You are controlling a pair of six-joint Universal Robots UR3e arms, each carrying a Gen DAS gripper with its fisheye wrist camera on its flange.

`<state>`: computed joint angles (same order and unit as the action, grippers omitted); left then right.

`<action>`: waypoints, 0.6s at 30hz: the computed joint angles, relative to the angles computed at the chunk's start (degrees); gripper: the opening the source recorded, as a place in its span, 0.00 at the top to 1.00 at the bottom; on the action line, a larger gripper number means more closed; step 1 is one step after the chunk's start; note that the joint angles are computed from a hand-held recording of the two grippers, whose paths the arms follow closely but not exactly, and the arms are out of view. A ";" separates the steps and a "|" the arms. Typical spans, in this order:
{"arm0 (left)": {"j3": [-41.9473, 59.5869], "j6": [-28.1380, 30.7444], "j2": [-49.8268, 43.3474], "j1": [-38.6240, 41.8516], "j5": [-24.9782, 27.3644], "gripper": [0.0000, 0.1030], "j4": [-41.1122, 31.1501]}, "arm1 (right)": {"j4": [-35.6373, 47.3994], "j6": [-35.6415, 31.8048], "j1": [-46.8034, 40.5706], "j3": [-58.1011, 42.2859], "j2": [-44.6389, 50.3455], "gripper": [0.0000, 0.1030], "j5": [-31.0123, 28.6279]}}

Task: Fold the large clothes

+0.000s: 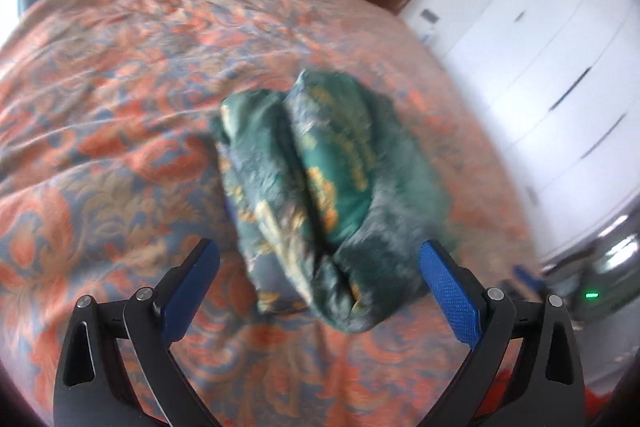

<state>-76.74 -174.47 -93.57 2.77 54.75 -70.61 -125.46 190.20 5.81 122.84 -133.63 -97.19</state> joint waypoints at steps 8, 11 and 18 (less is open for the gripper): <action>28.56 1.72 -22.76 0.70 -8.48 0.01 -18.38 | 4.72 -4.22 -11.75 -1.11 -3.61 0.19 10.35; 30.41 1.85 -27.50 -0.79 -8.41 0.01 -18.82 | 3.27 -4.24 -11.15 -1.92 -1.46 0.19 11.26; 19.95 -3.28 -31.15 -2.90 -5.40 0.00 -7.03 | 3.85 -12.61 -22.08 -4.67 6.49 0.19 28.09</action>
<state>-56.80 -177.75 -124.72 -0.13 49.34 -77.64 -121.61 177.58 -16.27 118.17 -127.14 -69.10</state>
